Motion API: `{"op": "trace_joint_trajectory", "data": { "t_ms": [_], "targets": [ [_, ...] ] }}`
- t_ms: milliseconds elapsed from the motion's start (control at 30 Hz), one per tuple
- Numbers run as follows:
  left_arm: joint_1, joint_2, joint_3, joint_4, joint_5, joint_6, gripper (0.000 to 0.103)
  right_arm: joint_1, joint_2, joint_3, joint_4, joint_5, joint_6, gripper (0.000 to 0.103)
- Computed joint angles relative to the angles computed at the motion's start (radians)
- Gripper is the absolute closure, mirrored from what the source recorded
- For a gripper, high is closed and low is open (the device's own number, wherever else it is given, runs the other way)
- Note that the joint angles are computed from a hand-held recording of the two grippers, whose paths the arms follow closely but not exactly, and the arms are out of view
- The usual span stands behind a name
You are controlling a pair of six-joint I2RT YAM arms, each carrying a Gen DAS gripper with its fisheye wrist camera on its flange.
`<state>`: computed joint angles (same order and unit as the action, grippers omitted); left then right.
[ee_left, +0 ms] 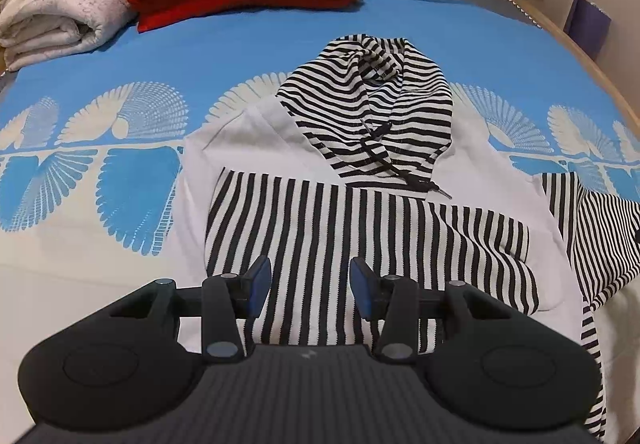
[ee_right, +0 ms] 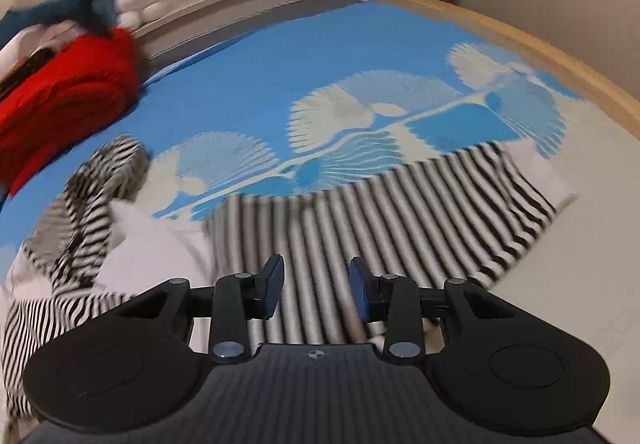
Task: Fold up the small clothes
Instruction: 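Grasp the striped lower body edge with the right gripper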
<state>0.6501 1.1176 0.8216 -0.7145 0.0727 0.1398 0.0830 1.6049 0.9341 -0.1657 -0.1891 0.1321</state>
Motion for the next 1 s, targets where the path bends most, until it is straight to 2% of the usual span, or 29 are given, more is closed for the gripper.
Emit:
{"op": "trace_joint_trajectory", "data": {
  "t_ms": [333, 467, 700, 767, 800, 833, 900, 1000],
  "targets": [
    [-0.099, 0.015, -0.028, 0.026, -0.049, -0.037, 0.055, -0.211, 0.147, 0.048, 0.069, -0.028, 0.087, 0.065],
    [-0.113, 0.033, -0.027, 0.036, -0.061, -0.048, 0.055, -0.291, 0.276, 0.105, 0.122, -0.052, 0.195, 0.065],
    [-0.091, 0.054, -0.028, 0.049, -0.063, -0.023, 0.055, -0.340, 0.423, 0.160, 0.238, -0.068, 0.337, 0.065],
    [-0.076, 0.055, -0.027, 0.050, -0.057, -0.013, 0.055, -0.330, 0.439, 0.173, 0.256, -0.062, 0.342, 0.071],
    [-0.066, 0.054, -0.028, 0.050, -0.052, -0.005, 0.055, -0.319, 0.442, 0.173, 0.266, -0.040, 0.341, 0.094],
    [-0.055, 0.053, -0.027, 0.048, -0.047, 0.002, 0.055, -0.303, 0.435, 0.166, 0.283, 0.004, 0.332, 0.099],
    [-0.024, 0.051, -0.022, 0.043, -0.032, 0.018, 0.055, -0.258, 0.399, 0.136, 0.330, 0.103, 0.293, 0.099],
    [0.041, 0.046, -0.005, 0.030, -0.002, 0.043, 0.055, -0.107, 0.266, 0.048, 0.437, 0.305, 0.183, 0.099]
  ]
}}
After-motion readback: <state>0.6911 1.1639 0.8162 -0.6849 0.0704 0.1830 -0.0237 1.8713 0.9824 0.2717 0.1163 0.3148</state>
